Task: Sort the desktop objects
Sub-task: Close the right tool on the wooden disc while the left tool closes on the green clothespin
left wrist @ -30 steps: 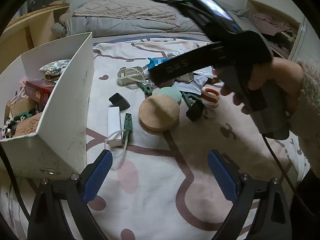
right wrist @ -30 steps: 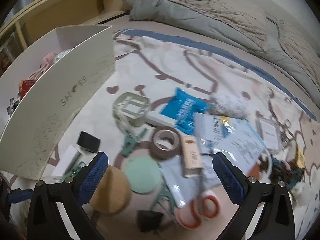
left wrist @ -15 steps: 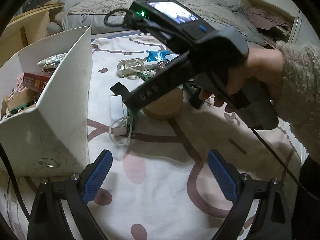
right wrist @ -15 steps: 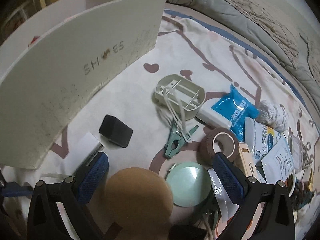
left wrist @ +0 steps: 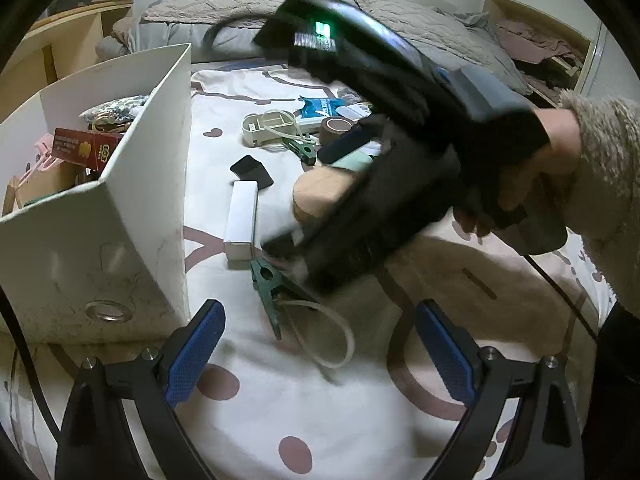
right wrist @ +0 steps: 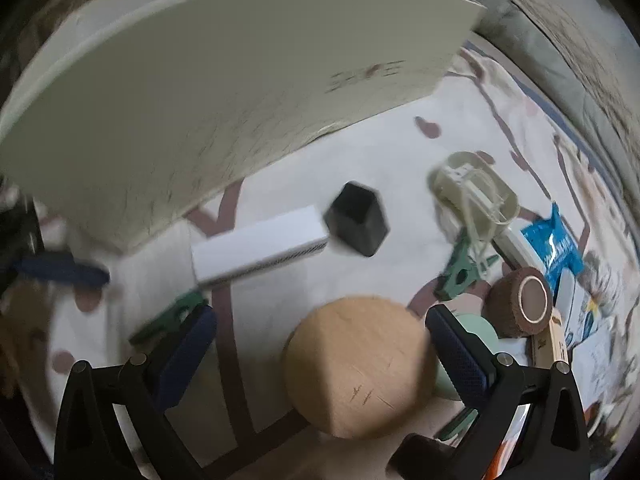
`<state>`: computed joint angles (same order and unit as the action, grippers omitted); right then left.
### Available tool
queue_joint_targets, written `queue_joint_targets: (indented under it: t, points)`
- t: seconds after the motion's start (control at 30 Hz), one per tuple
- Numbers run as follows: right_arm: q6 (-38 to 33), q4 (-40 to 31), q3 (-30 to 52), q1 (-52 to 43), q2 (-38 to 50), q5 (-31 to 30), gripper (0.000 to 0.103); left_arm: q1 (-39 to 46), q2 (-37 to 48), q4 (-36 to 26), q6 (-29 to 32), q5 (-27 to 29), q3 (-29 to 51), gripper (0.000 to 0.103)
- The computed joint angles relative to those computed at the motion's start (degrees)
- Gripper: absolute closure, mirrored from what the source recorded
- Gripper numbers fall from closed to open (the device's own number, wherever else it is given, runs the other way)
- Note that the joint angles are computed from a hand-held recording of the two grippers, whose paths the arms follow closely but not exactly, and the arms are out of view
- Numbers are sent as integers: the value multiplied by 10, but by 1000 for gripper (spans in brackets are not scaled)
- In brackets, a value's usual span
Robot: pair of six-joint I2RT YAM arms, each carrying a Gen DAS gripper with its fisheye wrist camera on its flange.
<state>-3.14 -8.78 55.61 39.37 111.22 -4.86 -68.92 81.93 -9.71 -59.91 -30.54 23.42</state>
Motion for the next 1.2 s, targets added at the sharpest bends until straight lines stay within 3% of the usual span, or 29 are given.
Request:
queue_joint_targets:
  t: [0.17, 0.3, 0.4, 0.47, 0.57, 0.73, 0.97, 1.2]
  points:
    - [72, -19, 19, -37, 5, 15, 0, 10, 0, 13, 8, 10, -5, 9]
    - [128, -32, 39, -64, 14, -3, 1, 20, 7, 23, 15, 20, -5, 18]
    - [135, -31, 35, -67, 6, -24, 24, 33, 15, 24, 16, 28, -1, 18]
    - [129, -43, 41, -73, 10, -67, 50, 41, 19, 24, 15, 32, 3, 19]
    - [121, -51, 40, -60, 11, -64, 67, 50, 27, 18, 14, 32, 11, 21]
    - [102, -27, 5, -43, -13, -46, 68, 63, 48, 10, 19, 31, 29, 27]
    - [82, 2, -79, -60, -67, -67, 68, 68, 84, 0, 13, 31, 49, 30]
    - [78, 1, -136, -78, -112, -101, 68, 78, 102, -3, 3, 27, 48, 45]
